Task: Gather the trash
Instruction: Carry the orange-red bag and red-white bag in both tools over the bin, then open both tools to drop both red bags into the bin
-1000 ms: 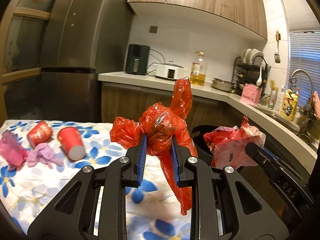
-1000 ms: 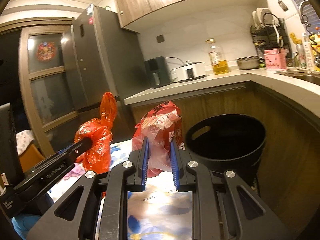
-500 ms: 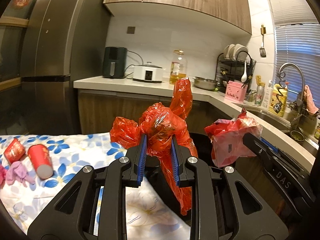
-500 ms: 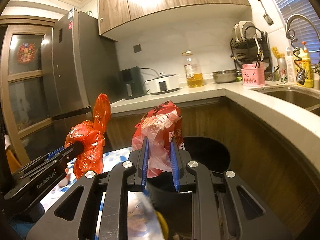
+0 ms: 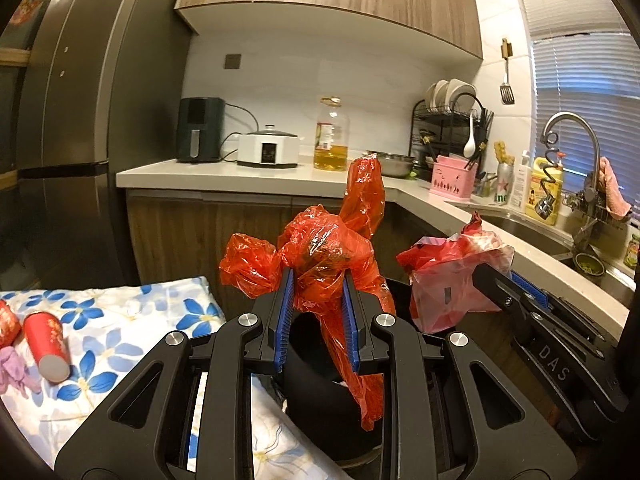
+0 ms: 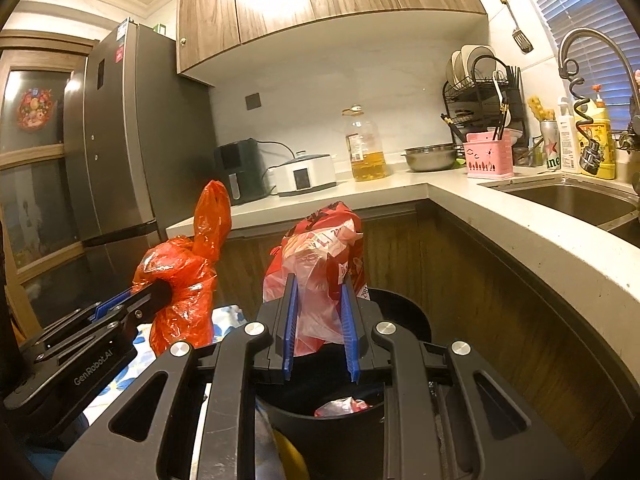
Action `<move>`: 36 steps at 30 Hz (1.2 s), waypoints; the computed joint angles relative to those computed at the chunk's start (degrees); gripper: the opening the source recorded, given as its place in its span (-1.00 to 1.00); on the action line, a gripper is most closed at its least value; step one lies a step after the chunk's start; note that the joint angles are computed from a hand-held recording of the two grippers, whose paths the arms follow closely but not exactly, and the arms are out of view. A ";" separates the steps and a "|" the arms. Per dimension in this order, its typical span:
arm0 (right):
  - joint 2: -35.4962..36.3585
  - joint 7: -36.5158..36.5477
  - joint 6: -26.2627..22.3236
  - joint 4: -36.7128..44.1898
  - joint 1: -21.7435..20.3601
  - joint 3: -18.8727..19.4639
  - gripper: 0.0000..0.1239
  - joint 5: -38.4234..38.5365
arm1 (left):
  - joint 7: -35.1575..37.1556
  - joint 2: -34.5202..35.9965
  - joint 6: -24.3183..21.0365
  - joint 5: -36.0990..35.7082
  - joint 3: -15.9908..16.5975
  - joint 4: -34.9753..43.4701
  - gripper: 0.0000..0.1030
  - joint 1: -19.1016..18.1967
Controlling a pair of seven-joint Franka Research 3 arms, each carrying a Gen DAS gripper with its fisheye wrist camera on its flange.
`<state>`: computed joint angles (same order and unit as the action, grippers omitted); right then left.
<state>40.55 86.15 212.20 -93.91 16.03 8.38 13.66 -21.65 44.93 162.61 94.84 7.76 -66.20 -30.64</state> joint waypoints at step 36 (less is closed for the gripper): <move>6.49 -3.29 -5.87 11.05 0.87 -1.74 -0.41 4.42 | 38.97 19.61 8.10 -41.50 3.60 22.89 -0.38 1.85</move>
<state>47.04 82.86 206.33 -82.87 16.89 6.63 18.08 17.32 64.54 170.70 53.34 11.36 -43.31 -28.78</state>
